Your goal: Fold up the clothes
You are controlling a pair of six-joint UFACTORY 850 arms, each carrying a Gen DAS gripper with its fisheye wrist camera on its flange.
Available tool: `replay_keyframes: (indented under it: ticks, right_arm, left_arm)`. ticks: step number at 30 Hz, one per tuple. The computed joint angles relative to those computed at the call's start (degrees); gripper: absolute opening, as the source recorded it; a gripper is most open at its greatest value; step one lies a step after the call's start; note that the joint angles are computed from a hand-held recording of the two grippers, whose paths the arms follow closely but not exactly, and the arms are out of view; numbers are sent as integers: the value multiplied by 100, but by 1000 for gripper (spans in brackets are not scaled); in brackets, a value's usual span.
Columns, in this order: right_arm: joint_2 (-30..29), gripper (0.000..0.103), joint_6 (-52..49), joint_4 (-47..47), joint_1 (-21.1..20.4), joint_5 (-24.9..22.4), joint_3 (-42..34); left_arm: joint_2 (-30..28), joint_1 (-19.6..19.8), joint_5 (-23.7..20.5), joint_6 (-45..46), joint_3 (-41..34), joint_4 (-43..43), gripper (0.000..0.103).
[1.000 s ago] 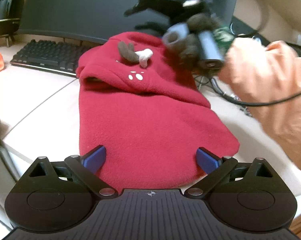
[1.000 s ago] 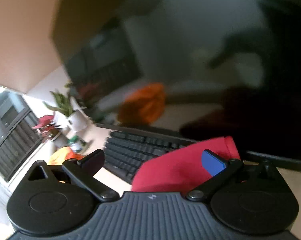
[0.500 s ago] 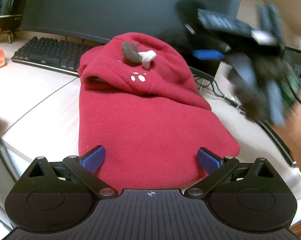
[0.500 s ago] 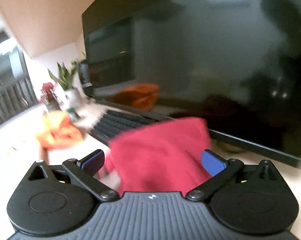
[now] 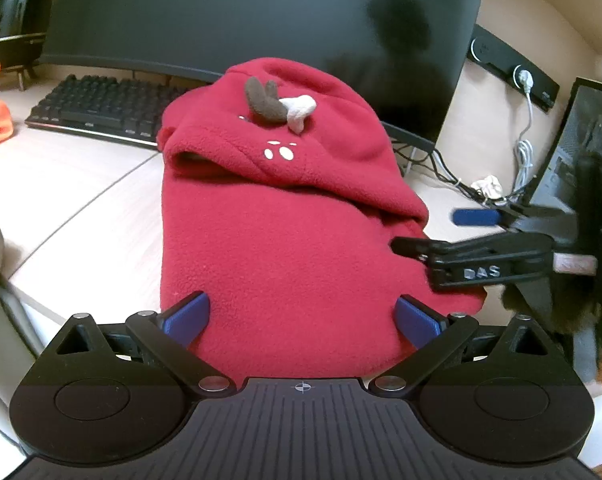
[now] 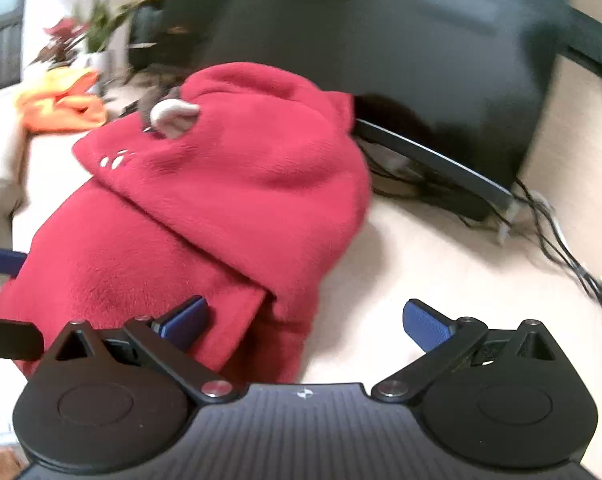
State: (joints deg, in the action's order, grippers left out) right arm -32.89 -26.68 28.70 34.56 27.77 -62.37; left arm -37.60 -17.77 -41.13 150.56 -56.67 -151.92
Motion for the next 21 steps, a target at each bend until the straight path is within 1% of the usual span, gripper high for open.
replay_keyframes:
  ticks: [3,7,9,11,15,16,18,19,20,21]
  right_arm:
    - [81,103,708,-172,50,457,305]
    - [206,103,536,-4,147,963,617]
    - [324,103,539,20,176,1115,791]
    - [380,103,539,70,170,1107,893]
    - [155,103,-224,675,235,1162,718]
    - [112,103,-434,896,232,1103,628]
    - [-31,103,-1098,1615,161,612,299]
    - [-36,103,-1113,1690,97,383,222]
    - [9,103,-887,1525,41,318,249]
    - [124,103,-477,1121,10,428,415]
  left_arm:
    - [-9,-12,-85,147,42,-148,101]
    - [-33,-67,-184,596,94,-451,101]
    - [-40,-95,-230,793,121,-584,101]
    - [-65,-113,-231,888,98,-636,101]
    - [-166,-202,-140,1293,-36,-923,103]
    - [-181,-231,-117,1402,-54,-1048,103]
    - [-191,-270,-105,1529,-55,-1255,103]
    - [-188,-272,-131,1533,-41,-1297,103]
    - [-157,-284,-187,1549,11,-1403,103]
    - [-109,-303,-263,1574,85,-1553,103]
